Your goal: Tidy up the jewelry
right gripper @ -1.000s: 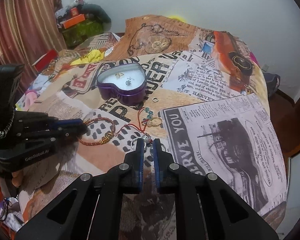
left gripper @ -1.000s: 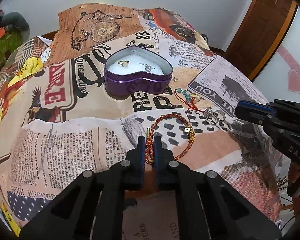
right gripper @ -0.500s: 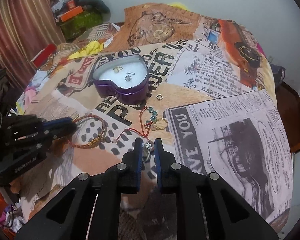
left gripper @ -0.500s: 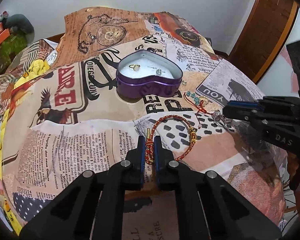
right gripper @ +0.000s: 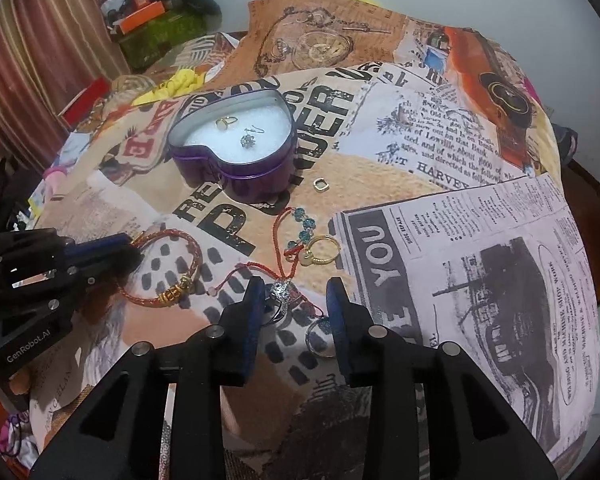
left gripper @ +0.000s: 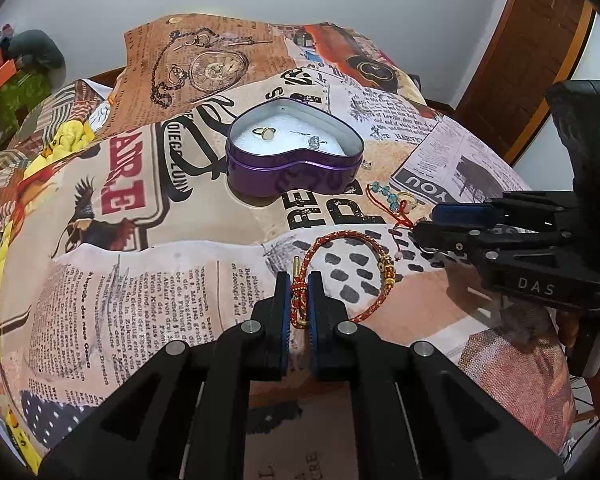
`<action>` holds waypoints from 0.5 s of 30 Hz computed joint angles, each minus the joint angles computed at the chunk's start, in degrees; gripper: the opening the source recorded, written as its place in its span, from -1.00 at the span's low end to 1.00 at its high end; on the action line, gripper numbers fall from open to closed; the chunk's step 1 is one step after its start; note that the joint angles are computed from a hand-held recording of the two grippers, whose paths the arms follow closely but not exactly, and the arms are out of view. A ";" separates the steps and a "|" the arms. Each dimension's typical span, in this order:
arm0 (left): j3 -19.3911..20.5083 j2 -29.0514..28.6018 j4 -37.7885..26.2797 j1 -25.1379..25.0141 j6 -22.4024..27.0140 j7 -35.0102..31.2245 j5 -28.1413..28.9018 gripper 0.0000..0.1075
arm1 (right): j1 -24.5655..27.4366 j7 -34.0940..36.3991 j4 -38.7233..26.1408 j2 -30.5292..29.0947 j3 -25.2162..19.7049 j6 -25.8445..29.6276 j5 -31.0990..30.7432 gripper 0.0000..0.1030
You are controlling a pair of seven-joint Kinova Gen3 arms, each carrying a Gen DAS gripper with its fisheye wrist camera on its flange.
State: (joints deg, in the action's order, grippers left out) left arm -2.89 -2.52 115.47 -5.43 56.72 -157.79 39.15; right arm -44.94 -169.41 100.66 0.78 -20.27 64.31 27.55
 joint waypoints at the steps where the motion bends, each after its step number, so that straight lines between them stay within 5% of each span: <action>1: 0.00 0.03 -0.02 0.01 -0.02 -0.01 0.01 -0.88 | -0.07 0.07 -0.05 0.12 -0.05 -0.07 0.31 -0.48; 5: 0.06 -0.08 -0.01 0.09 -0.25 -0.09 0.04 -0.88 | -0.84 0.41 -0.78 0.90 -0.33 0.32 1.57 -0.79; 15: -0.91 -2.09 -1.20 0.37 0.54 -2.54 2.81 -0.88 | -2.53 -4.03 -1.30 -0.28 -1.11 3.51 5.28 -0.79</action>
